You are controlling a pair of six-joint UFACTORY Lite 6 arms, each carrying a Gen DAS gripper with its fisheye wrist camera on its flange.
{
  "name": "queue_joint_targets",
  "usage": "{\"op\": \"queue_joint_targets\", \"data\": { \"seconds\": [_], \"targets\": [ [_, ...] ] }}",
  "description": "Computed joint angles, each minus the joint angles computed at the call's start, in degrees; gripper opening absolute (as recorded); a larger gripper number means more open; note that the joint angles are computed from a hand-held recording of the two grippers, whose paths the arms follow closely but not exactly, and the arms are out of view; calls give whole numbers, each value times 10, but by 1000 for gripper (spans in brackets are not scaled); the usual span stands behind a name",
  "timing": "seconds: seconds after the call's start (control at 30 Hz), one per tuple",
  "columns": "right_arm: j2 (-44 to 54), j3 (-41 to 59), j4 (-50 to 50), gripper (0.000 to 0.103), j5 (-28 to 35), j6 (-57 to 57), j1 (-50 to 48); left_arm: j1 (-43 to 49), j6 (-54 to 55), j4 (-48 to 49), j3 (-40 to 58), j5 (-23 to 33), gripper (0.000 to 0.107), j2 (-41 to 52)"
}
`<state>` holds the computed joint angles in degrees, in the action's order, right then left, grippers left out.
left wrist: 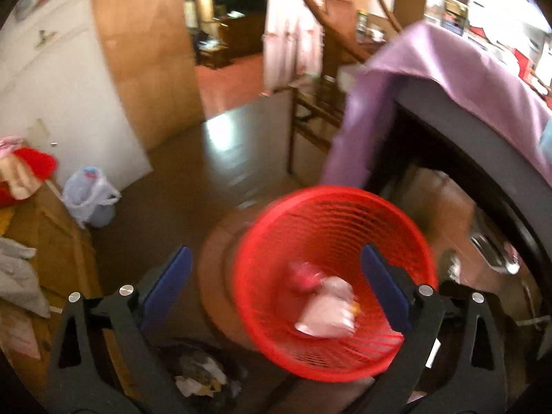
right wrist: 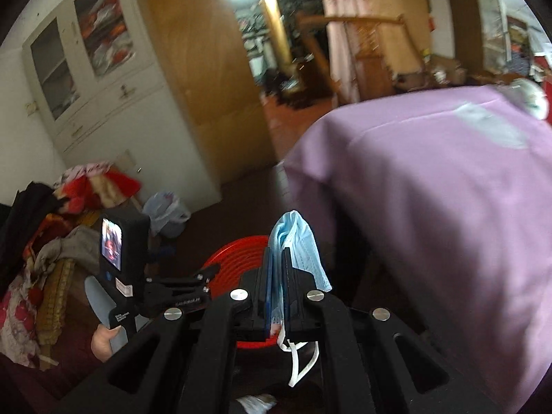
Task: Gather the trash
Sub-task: 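Drop the clear cup into the wastebasket with the left gripper while the right drops the mask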
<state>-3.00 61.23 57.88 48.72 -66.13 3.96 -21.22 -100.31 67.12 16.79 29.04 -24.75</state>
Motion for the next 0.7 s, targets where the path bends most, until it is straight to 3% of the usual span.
{"op": "queue_joint_targets", "data": {
  "seconds": [0.07, 0.17, 0.2, 0.23, 0.47, 0.7],
  "targets": [
    [37, 13, -2, 6, -31, 18, 60, 37, 28, -11, -16, -3, 95, -29],
    [71, 26, -2, 15, -59, 32, 120, 89, 87, -44, -39, -24, 95, -71],
    [81, 31, -3, 36, -65, 39, 136, 106, 108, -55, -44, -29, 95, -83],
    [85, 33, -3, 50, -70, 46, 145, 118, 125, -66, -48, -31, 95, -94],
    [47, 7, 2, 50, -104, 35, 146, 136, 152, -83, -52, -36, 96, -116],
    [-37, -40, 9, 59, -77, 8, 58, 42, 128, -96, -26, 38, 96, -138]
  ]
}}
